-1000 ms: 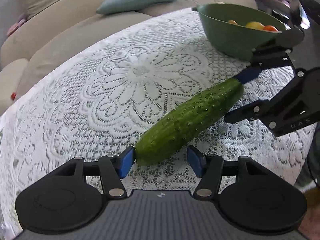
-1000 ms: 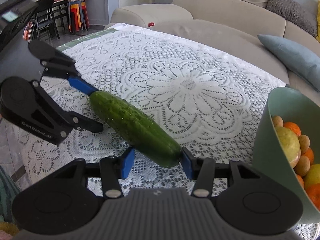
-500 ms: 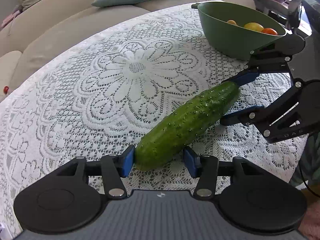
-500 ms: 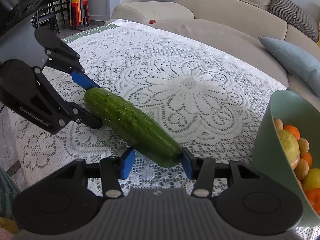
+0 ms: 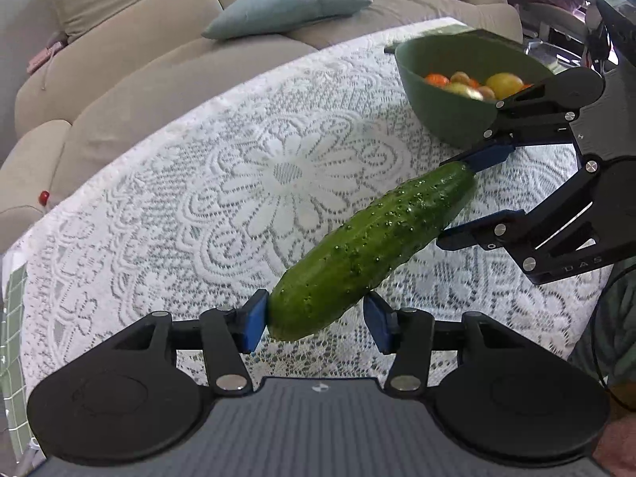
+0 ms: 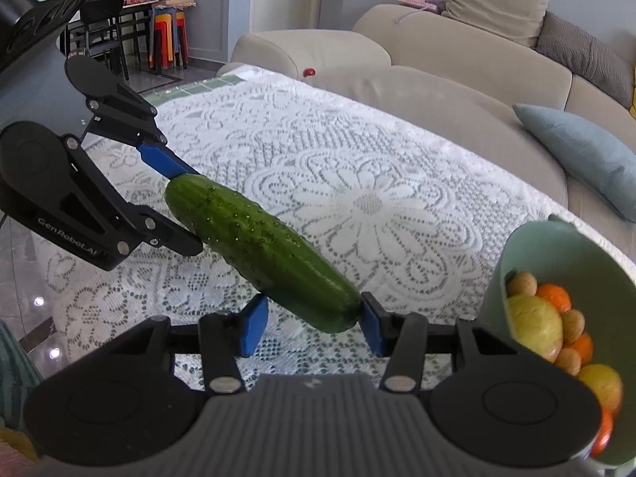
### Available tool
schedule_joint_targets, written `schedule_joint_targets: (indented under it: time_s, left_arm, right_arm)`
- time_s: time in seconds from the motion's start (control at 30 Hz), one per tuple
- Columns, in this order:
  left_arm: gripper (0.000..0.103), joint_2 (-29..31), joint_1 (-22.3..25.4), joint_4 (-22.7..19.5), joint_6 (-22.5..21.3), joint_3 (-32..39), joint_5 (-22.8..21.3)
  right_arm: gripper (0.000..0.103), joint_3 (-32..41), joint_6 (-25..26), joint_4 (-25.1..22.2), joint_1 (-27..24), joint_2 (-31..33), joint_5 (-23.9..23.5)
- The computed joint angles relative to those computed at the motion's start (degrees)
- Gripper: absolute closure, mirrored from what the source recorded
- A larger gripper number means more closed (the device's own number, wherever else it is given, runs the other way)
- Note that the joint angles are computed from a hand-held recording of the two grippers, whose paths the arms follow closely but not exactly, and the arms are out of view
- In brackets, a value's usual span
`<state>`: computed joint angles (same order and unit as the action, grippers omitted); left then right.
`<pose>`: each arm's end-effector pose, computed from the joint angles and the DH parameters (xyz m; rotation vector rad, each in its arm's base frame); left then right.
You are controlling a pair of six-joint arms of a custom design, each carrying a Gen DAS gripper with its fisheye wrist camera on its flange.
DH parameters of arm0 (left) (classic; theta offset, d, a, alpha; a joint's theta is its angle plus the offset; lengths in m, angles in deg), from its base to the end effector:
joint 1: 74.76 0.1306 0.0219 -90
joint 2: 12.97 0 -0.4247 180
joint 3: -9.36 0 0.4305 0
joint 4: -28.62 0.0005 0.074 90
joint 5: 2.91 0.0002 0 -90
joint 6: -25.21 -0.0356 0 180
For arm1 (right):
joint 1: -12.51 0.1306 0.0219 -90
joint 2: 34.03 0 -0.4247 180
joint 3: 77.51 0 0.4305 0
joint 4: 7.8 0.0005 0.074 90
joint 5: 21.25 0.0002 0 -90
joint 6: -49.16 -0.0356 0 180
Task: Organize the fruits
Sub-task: 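Lift the cucumber with both tools and carry it over the colander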
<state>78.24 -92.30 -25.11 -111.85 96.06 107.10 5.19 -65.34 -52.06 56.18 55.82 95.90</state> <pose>0.4886 -0.1677 0.4299 1.4479 2.0546 -0.2463 0.3831 0.3426 0.4190 -0.1939 2.3319 -0.0088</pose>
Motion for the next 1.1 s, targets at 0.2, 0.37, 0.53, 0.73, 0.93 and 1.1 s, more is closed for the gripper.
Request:
schedule_joint_targets:
  time_s: [0.2,0.37,0.53,0.73,0.93,1.1]
  left_arm:
    - [0.044,-1.4,-1.9,0.8,2.6,0.8,-0.3]
    - [0.044,-2.0,-4.9,2.4,5.0,1.5,-1.2]
    - [0.044,-1.9,-8.4,3.8,8.0,2.0,-2.2]
    - [0.044,-0.6,-12.7,4.4,10.3,3.7,-4.9]
    - [0.044,2.5,-16.3,3.7,12.3,6.9,-7.2]
    - [0.044,5.1,-19.0,3.1,13.3,9.3,-9.6]
  right_arm:
    - [0.055,0.3,3.3,-1.6,-0.4,-2.6,2.1]
    - [0.055,-0.9,4.6,-2.4,-1.8,-5.8,2.8]
    - [0.055,-2.9,6.3,-3.6,-3.2,-9.3,4.1]
    - [0.055,-5.3,7.5,-5.1,-5.5,-13.0,4.7]
    - [0.055,-7.5,9.9,-5.8,-8.6,-16.0,4.6]
    - [0.055,-9.8,11.2,-4.9,-11.9,-17.8,2.9]
